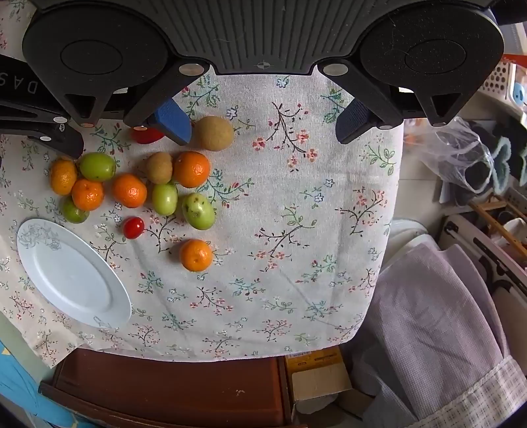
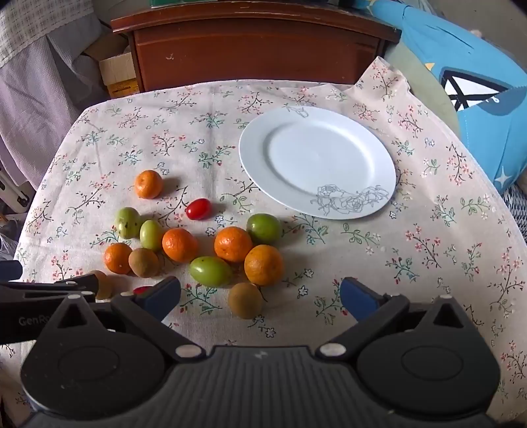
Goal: Organize fruits
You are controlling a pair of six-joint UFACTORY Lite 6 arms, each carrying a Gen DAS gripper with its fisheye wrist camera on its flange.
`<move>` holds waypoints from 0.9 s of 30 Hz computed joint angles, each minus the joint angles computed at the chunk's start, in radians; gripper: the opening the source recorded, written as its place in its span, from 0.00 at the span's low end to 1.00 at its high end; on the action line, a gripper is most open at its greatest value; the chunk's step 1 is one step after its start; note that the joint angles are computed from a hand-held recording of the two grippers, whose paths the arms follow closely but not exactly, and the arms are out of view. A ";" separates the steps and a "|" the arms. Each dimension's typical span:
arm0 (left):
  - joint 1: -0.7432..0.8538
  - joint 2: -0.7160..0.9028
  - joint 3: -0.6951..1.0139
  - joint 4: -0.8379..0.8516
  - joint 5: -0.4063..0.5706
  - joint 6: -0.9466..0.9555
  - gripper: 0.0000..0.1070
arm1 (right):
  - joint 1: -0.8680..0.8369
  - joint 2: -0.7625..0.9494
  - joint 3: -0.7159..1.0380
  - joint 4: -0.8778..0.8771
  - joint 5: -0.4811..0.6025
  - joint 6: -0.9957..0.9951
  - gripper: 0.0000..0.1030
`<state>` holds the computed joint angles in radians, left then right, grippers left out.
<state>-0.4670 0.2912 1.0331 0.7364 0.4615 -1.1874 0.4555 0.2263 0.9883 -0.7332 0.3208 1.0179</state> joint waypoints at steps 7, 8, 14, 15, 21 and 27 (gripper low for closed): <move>0.002 -0.008 -0.010 0.017 -0.004 -0.012 0.90 | 0.004 0.014 -0.004 -0.039 -0.009 0.036 0.99; 0.018 -0.025 -0.050 0.048 -0.028 -0.032 0.90 | 0.002 0.009 -0.015 -0.063 -0.016 0.058 0.99; 0.028 -0.050 -0.094 0.083 -0.046 -0.051 0.90 | 0.014 0.024 0.005 -0.050 0.015 0.034 0.99; 0.003 -0.029 -0.053 0.054 -0.002 -0.038 0.90 | 0.014 0.024 0.003 -0.057 0.014 0.039 0.99; -0.006 -0.030 -0.044 0.044 0.022 -0.031 0.90 | 0.018 0.022 -0.002 -0.078 0.017 0.047 0.99; -0.013 -0.039 -0.045 0.047 0.043 -0.033 0.90 | 0.021 0.018 -0.005 -0.083 0.020 0.048 0.99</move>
<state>-0.4800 0.2519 0.9880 0.7831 0.5040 -1.2205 0.4768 0.2440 0.9837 -0.8157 0.3408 1.0662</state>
